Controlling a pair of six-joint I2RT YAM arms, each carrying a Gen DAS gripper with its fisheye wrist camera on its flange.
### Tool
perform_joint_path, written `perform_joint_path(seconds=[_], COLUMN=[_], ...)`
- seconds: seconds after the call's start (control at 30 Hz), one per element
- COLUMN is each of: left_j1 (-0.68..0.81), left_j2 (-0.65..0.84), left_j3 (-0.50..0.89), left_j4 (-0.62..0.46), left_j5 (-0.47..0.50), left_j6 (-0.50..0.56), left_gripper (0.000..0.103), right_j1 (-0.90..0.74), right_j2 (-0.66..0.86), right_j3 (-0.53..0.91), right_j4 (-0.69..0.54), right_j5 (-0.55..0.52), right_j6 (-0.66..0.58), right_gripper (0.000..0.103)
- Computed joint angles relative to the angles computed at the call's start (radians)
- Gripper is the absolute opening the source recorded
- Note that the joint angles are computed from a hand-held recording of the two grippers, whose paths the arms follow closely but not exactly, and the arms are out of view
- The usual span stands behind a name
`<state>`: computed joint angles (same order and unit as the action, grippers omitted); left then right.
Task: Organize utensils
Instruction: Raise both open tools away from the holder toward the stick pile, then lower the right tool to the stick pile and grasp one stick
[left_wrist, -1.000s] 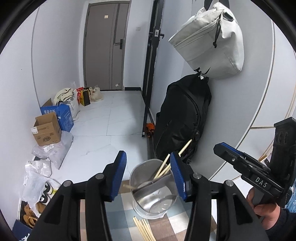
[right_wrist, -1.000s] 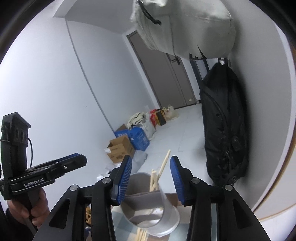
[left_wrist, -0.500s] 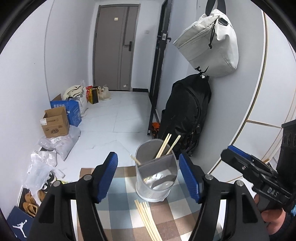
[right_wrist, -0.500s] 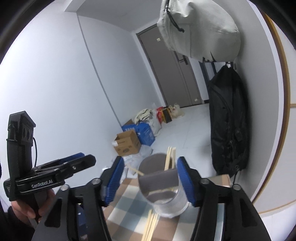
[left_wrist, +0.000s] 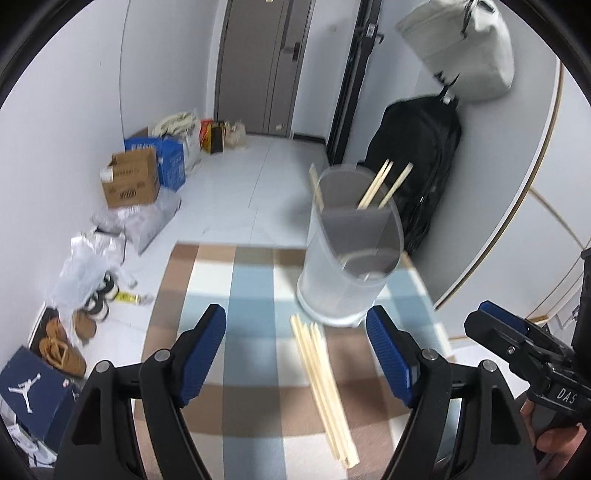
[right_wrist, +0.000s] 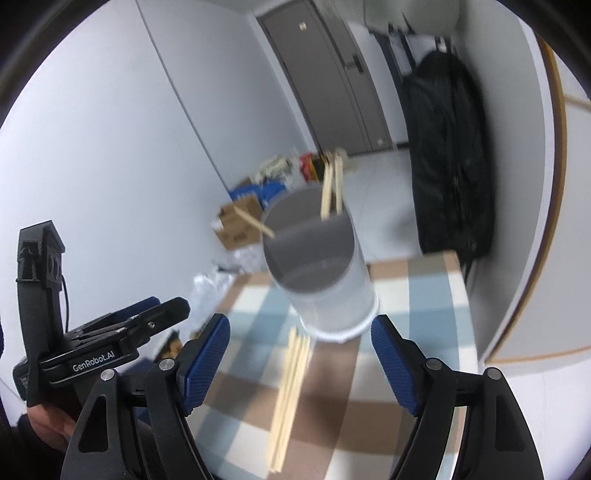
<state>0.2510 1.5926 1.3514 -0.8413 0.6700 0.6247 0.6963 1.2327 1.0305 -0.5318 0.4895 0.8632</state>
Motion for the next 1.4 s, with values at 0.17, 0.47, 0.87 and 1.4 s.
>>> perform_joint_path(seconds=[0.17,0.47,0.87,1.4], left_j1=[0.024,0.053,0.039,0.064], left_j2=[0.037,0.152,0.213,0.301], left_j3=[-0.021,0.043,0.104,0.223], left_j4=[0.028,0.008,0.002,-0.069], left_j5=[-0.022,-0.069,-0.107,-0.117], left_j6=[0.002,-0.063,-0.073,-0.124], left_gripper=[0.075,0.075,0.075,0.075], right_j1=[-0.019,-0.08,-0.12,-0.128], right_j2=[0.066,0.284,0.594,0.729], right_j3=[-0.016,0.038,0.3,0.485], right_j4=[-0.002,0.03,-0.081,-0.221], right_j5=[-0.079,-0.235,-0.266,-0.244], right_j6=[0.037,-0.009,-0.113,-0.132], right_gripper=[0.079,0.053,0.02,0.016])
